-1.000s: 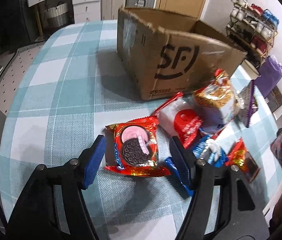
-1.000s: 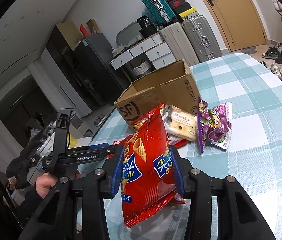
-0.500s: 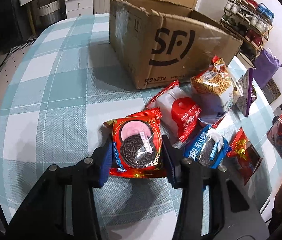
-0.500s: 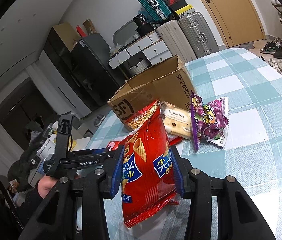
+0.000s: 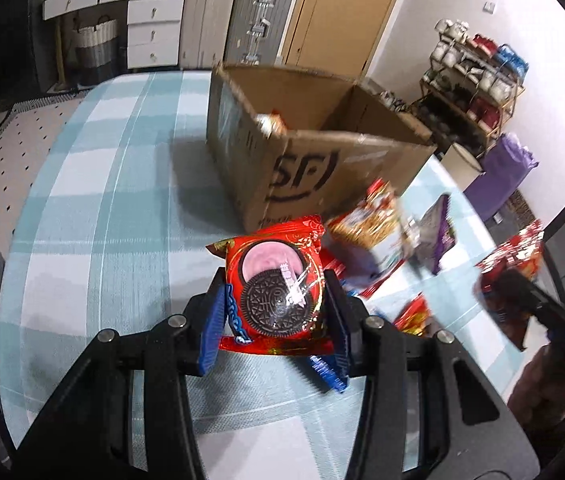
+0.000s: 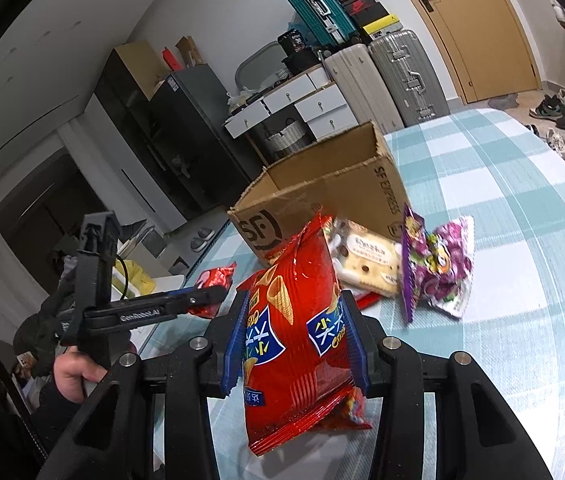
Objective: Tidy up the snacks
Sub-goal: 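Carry the red Oreo pack and red chip bag over the SF box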
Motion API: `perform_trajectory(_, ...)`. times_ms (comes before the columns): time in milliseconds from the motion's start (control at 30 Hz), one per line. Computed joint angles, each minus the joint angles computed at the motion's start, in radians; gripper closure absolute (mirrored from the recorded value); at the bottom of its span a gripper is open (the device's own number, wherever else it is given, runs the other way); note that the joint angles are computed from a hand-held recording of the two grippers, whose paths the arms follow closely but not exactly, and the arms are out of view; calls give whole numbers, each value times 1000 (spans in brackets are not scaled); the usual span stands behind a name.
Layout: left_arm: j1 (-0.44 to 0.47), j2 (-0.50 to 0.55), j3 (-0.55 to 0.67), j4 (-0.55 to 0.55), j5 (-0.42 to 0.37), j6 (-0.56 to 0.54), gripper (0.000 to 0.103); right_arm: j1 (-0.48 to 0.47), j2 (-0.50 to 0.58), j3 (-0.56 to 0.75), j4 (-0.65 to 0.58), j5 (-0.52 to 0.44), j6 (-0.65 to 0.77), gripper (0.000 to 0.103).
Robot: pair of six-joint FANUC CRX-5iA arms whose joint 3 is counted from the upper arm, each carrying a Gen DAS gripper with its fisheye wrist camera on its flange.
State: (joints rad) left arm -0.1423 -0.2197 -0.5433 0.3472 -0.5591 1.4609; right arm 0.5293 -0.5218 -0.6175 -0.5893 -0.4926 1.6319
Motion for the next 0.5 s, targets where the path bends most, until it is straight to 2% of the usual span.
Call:
perform_trajectory(200,-7,-20,10,73,7,-68,61,2,47,49,-15,1,48,59)
perform_trajectory(500,-14,-15,49,164,12,-149,61,-68,136,162,-143,-59,224,59)
